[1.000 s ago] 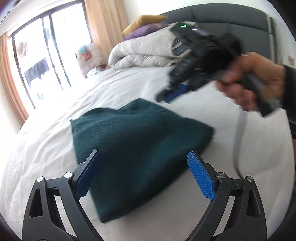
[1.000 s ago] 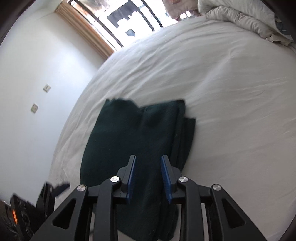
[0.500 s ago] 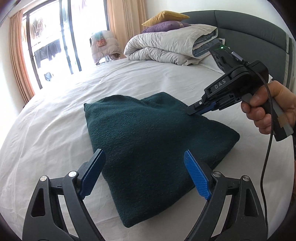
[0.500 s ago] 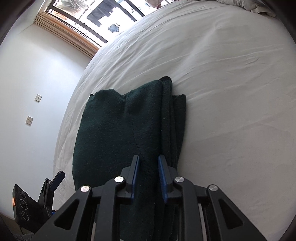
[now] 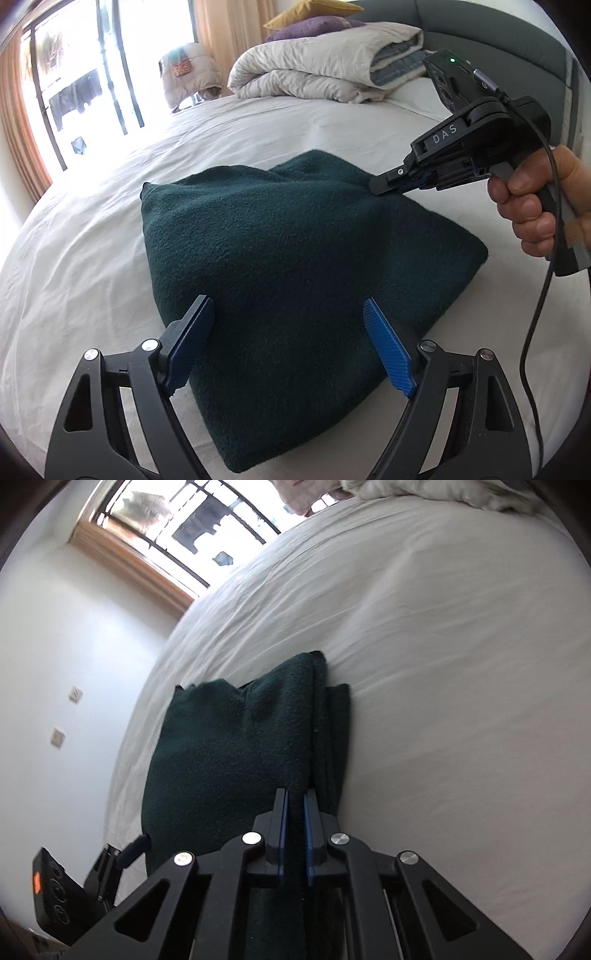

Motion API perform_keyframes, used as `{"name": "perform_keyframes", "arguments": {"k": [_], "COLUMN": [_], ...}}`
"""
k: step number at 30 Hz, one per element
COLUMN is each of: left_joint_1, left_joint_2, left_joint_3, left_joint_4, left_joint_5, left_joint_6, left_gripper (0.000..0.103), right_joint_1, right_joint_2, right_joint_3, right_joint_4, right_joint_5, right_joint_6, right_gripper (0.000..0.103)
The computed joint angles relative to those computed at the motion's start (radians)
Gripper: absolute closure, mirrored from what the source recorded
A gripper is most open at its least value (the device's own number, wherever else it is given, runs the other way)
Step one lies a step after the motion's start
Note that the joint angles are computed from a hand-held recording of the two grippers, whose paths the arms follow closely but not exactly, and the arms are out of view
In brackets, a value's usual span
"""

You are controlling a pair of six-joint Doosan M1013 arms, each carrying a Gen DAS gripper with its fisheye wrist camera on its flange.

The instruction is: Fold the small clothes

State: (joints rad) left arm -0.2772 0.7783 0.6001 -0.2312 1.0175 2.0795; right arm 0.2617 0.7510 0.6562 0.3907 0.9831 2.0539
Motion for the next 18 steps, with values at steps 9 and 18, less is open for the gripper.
{"name": "perform_keyframes", "arguments": {"k": [9, 18], "left_joint_1": [0.007, 0.004], "left_joint_2": [0.011, 0.032], "left_joint_3": [-0.009, -0.04], "left_joint_4": [-0.014, -0.001], "left_joint_5": [0.023, 0.054], "left_joint_6": [0.012, -0.007], "left_gripper": [0.021, 0.021], "right_joint_1": [0.006, 0.046], "right_joint_2": [-0.083, -0.056], "right_joint_3": [0.18, 0.078], "right_joint_4": [0.083, -0.065], "right_joint_5": [-0.195, 0.009], "right_joint_6": [0.019, -0.025], "right_gripper": [0.078, 0.095]}}
